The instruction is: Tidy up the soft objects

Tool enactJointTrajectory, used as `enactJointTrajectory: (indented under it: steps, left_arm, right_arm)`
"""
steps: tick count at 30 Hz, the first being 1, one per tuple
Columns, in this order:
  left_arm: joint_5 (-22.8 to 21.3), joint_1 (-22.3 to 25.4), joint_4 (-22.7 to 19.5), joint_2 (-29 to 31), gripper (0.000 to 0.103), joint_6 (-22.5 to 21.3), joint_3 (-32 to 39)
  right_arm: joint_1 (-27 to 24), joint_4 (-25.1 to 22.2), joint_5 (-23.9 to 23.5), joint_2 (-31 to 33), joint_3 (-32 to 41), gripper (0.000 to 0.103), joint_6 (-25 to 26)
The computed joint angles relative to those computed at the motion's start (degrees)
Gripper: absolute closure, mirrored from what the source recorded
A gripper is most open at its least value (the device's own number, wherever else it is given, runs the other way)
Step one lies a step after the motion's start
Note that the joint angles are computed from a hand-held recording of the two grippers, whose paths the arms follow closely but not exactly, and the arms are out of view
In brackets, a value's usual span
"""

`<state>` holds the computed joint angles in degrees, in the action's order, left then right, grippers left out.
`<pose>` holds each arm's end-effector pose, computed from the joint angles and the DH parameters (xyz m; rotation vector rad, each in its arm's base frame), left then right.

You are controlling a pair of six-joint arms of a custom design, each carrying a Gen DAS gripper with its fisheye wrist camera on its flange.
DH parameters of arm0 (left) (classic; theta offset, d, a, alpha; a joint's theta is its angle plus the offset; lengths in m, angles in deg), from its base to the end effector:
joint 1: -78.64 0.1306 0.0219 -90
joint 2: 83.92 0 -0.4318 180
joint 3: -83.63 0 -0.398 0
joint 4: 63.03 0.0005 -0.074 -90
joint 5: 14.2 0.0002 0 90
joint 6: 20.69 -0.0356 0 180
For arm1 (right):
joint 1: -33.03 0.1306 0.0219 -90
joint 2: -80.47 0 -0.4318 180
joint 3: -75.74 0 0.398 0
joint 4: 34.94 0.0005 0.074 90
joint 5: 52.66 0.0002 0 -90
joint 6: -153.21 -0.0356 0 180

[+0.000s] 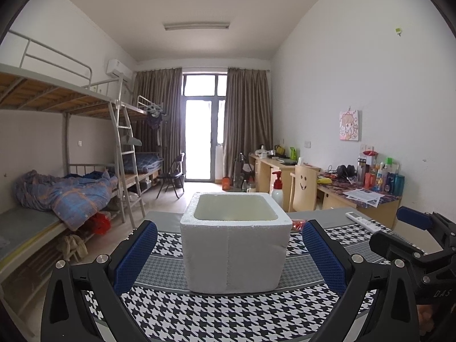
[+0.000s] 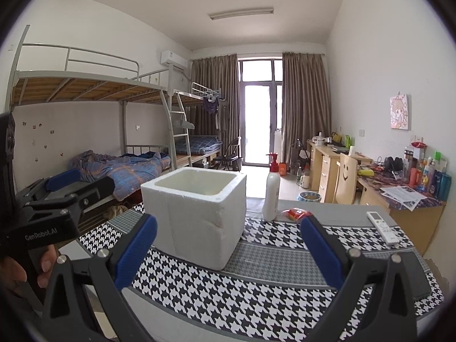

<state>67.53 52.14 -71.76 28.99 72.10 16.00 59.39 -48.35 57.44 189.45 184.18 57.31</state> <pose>0.6247 -0.3063 0.5068 0.2520 1.7191 -0.2514 0.6011 0.2836 0.5091 -0.0735 1.7984 0.0838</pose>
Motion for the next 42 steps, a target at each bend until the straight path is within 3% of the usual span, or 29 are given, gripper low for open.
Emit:
enactJointTrajectory:
  steps: [20, 42]
  left_arm:
    - [1.12, -0.27, -0.35, -1.0, 0.001, -0.72, -2.45]
    - [1.23, -0.81, -0.61, -1.39, 0.001, -0.51, -3.79]
  right_arm:
    - [-0.34, 1.55, -0.5, -2.32, -5.24, 0.001, -3.34]
    - [0.15, 2.02, -1.03, -2.88, -6.22, 0.001, -2.9]
